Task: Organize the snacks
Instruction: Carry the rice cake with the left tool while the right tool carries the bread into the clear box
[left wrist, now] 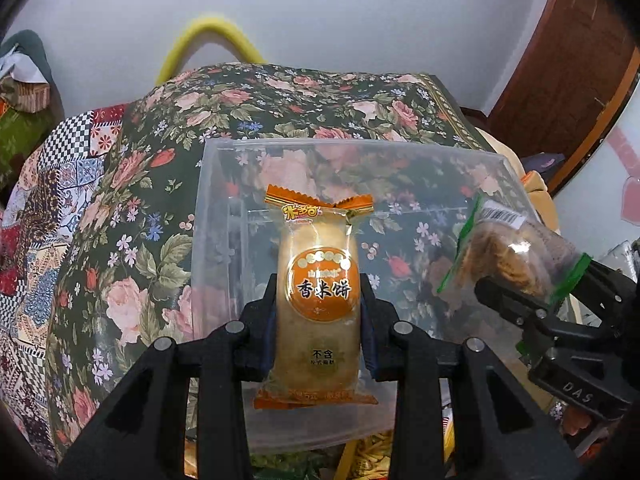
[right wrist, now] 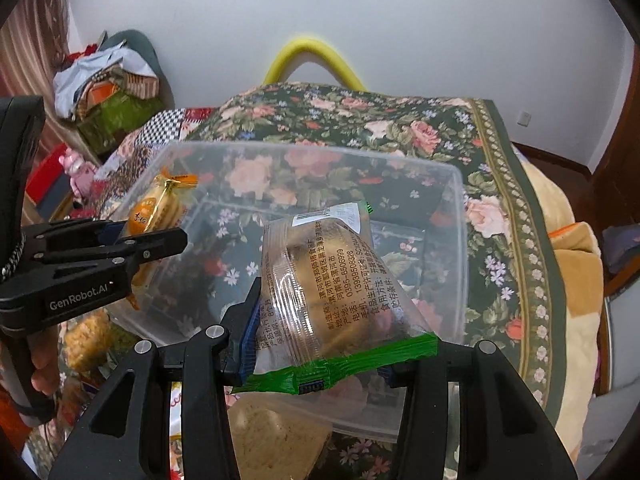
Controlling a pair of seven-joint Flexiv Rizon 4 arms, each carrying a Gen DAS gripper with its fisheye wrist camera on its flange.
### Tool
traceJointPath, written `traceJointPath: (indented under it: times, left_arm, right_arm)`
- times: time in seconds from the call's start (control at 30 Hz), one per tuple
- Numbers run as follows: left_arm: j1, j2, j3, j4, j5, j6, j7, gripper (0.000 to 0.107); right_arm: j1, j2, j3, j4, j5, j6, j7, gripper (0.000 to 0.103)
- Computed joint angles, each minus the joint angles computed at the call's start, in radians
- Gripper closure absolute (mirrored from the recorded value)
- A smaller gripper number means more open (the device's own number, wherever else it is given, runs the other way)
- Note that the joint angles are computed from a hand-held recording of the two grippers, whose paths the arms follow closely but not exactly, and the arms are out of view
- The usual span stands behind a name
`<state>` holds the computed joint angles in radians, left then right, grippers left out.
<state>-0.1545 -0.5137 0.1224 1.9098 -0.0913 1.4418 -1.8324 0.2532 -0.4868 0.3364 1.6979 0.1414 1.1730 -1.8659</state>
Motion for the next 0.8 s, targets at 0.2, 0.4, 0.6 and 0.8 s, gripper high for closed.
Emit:
traceJointPath:
  times: [0.2,0.4,0.6,0.8]
  left_arm:
    - [-0.021,0.006,0.025,-0.007,0.026,-0.024,-0.019,0.057]
    - [-0.062,0.06,0.067,0.035,0.079,0.008,-0.061,0.042]
    - [-0.11,0.151,0.116,0.092,0.162,0.027,-0.12,0.042]
    - [-0.182,0.258,0.194,0.138,0.333,0.025,-0.273,0.037]
  right_arm:
    - [0.003,0.005,-0.005,0.008,-0.012,-0.001,0.01,0.058]
    - [-0.007,0.039,-0.002,0.028,0.001,0.005,0.0,0.056]
    - [-0.039,0.102,0.025,0.056,0.071,0.026,-0.041,0.054]
    - [-0.058,0.191,0.039,0.109,0.159,0.062,-0.107,0.049]
